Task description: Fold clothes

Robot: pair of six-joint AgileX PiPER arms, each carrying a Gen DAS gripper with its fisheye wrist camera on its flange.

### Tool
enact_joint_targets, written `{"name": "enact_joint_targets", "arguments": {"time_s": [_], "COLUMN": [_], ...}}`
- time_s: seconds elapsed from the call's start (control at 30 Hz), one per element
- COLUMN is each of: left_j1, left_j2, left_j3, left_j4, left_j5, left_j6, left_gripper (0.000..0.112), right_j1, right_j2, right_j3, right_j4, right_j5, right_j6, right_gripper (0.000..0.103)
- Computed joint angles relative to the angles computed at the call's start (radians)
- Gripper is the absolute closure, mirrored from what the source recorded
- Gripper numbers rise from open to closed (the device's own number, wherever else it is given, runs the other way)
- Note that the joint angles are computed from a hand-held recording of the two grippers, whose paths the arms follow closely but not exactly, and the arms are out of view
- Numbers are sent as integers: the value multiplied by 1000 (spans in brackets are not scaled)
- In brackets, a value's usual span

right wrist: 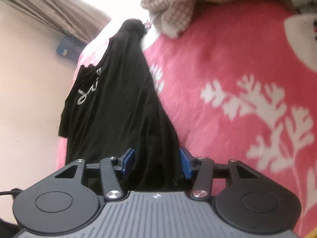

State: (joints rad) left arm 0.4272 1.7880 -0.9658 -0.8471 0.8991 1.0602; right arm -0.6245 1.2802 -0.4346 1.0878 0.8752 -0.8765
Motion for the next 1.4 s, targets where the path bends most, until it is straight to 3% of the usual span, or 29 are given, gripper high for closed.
{"name": "enact_joint_targets", "arguments": {"time_s": [0.17, 0.3, 0.37, 0.43, 0.5, 0.8, 0.83, 0.87, 0.9, 1.0, 1.1, 1.17, 1.27, 1.4], "left_j1": [19, 15, 10, 6, 0, -27, -27, -28, -29, -16, 32, 77, 98, -20], "left_j2": [14, 5, 0, -3, -8, -29, -35, -47, -59, -74, -71, -57, -11, 95], "left_j3": [-3, 22, 37, 43, 53, 92, 101, 113, 126, 140, 125, 91, 7, -365], "left_j4": [8, 15, 8, 9, 21, 26, 22, 20, 18, 6, -12, -19, -72, -225], "left_j5": [49, 60, 49, 51, 45, -3, -9, -23, -38, -37, 48, 136, 231, 263], "left_j6": [-5, 26, 41, 48, 59, 65, 75, 87, 99, 119, 120, 91, -26, -270], "left_gripper": [73, 73, 73, 76, 82, 78, 79, 81, 91, 107, 108, 108, 109, 109], "right_j1": [10, 62, 65, 67, 70, 112, 120, 125, 118, 67, -48, -85, -25, 121], "right_j2": [-22, -51, -53, -62, -79, -90, -102, -115, -125, -151, -176, -160, -36, 170], "right_j3": [3, 6, 2, -1, 0, 12, 13, 10, 8, -1, -24, -50, -176, -574], "right_j4": [-57, -92, -105, -125, -147, -161, -167, -177, -180, -171, -152, -141, -102, 12], "right_j5": [50, 12, 14, 19, 21, -20, -23, -17, -1, 67, 199, 243, 235, 145], "right_j6": [30, 69, 91, 99, 110, 135, 138, 147, 150, 141, 116, 129, 233, 368], "right_gripper": [58, 67, 83, 90, 91, 87, 90, 96, 97, 98, 98, 98, 99, 99]}}
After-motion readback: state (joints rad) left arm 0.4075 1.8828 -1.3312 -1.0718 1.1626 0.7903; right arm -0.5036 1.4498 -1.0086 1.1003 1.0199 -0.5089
